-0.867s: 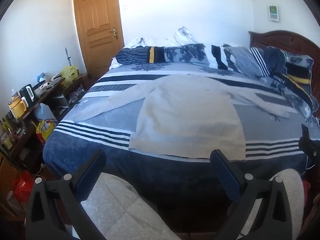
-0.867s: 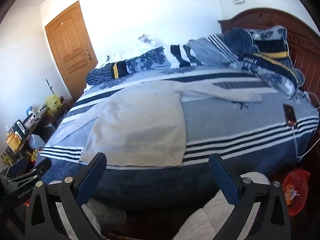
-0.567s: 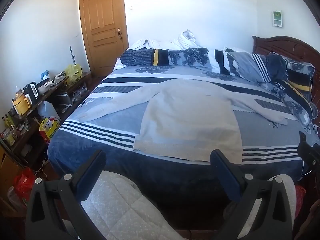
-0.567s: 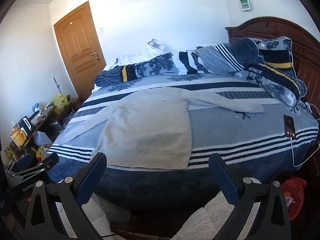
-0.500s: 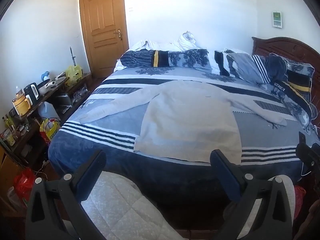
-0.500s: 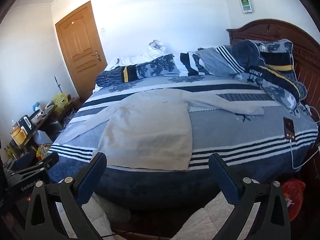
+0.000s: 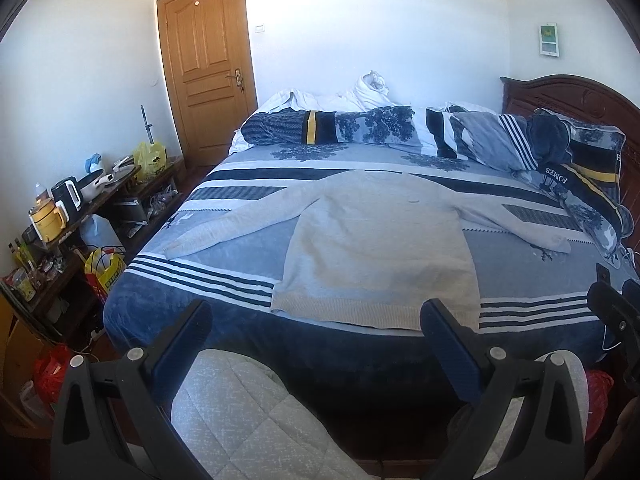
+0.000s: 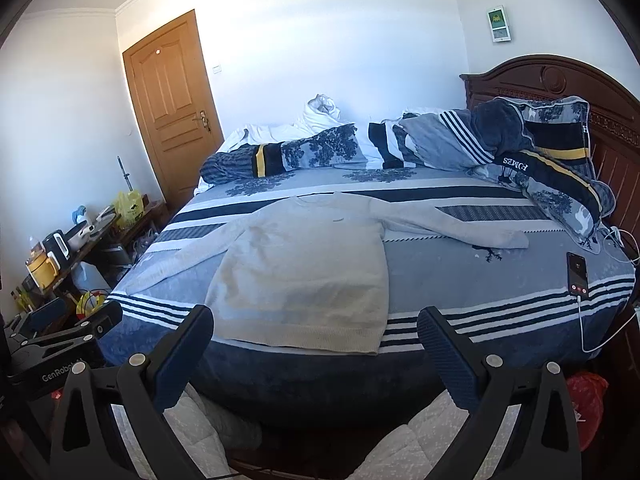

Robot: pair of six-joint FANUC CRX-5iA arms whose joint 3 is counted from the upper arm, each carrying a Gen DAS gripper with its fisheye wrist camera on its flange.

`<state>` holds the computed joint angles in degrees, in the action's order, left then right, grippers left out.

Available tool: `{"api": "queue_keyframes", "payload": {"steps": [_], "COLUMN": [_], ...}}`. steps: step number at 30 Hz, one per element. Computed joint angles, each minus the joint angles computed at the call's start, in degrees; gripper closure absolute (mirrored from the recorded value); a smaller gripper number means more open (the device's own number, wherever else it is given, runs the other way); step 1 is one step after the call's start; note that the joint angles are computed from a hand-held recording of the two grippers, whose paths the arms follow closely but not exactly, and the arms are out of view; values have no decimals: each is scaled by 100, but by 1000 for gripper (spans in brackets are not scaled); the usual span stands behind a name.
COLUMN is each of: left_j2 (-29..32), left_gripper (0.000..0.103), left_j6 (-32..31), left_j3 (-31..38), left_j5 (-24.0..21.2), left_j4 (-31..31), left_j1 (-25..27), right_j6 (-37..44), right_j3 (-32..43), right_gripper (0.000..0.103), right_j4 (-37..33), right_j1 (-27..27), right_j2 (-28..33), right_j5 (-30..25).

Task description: Fold small clothes

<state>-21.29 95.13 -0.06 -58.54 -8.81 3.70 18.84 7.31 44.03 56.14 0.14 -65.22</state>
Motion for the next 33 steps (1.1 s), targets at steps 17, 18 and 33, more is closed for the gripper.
{"api": "queue_keyframes", "payload": {"steps": [17, 18, 33], "left_j2": [153, 150, 127], "left_gripper": [0, 0, 0], "left_j6": [-217, -225, -215], "left_j3": [256, 250, 272], "left_j5": [-132, -129, -157], "left_j4": [218, 226, 236], "left_j1": [186, 190, 211], "right_j6": [542, 531, 650], "right_j3": [-113, -192, -102], "right_gripper": [0, 0, 0], "right_j4": [-361, -358, -474], "right_j1": [0, -1, 61], "right_j2": [-499, -550, -542], "right_j5": [-13, 11, -91]}}
